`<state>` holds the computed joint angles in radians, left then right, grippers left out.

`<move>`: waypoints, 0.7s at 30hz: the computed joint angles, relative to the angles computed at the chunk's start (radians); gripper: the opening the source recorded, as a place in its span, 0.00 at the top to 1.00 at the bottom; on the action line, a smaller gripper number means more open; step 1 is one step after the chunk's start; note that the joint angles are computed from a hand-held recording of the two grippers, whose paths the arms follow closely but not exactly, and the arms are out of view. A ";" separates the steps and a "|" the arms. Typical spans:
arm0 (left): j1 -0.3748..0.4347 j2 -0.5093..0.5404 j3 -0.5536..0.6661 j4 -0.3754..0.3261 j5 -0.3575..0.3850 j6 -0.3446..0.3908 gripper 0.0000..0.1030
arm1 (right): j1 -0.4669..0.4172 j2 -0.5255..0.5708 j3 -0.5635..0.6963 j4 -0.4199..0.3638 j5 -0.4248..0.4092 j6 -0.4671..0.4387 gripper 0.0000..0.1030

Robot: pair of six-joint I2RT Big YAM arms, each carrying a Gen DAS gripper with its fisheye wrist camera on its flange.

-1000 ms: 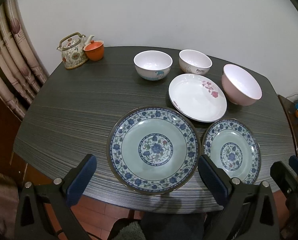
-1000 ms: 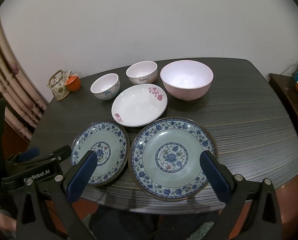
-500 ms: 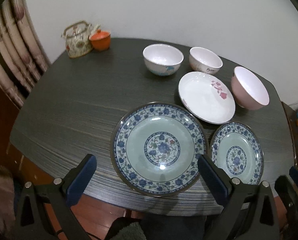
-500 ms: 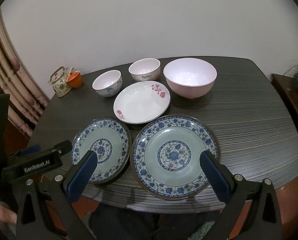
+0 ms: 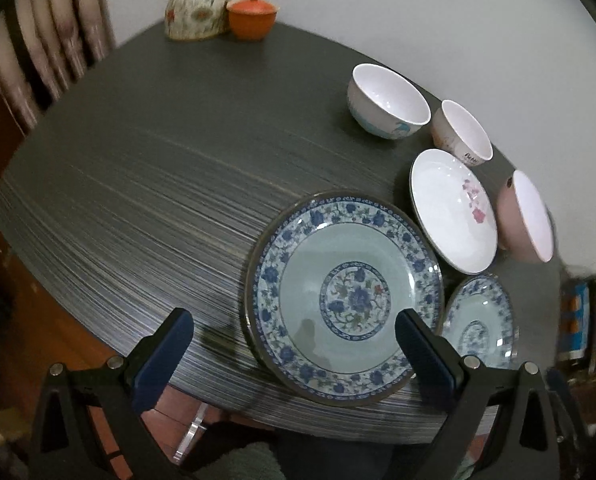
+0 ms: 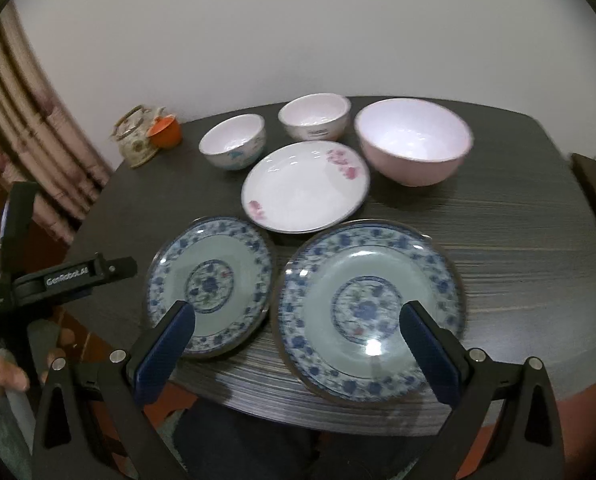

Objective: Organize plates and bowls
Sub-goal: 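Move the left tool to the large blue-and-white plate rim and grasp it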

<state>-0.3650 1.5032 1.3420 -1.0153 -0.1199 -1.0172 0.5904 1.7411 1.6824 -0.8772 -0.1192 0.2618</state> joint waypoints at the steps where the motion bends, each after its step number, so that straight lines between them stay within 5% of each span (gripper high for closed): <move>1: 0.011 -0.008 -0.013 0.016 0.023 -0.005 0.00 | -0.004 0.013 0.015 -0.009 -0.028 -0.006 0.01; 5: 0.048 -0.023 -0.048 0.057 0.099 -0.021 0.00 | -0.024 0.081 0.095 -0.055 -0.174 -0.026 0.01; 14: 0.107 -0.053 -0.127 0.192 0.232 -0.043 0.01 | -0.032 0.253 0.306 -0.189 -0.281 -0.059 0.09; 21: 0.132 -0.058 -0.161 0.249 0.281 -0.067 0.21 | -0.028 0.380 0.459 -0.273 -0.298 -0.080 0.28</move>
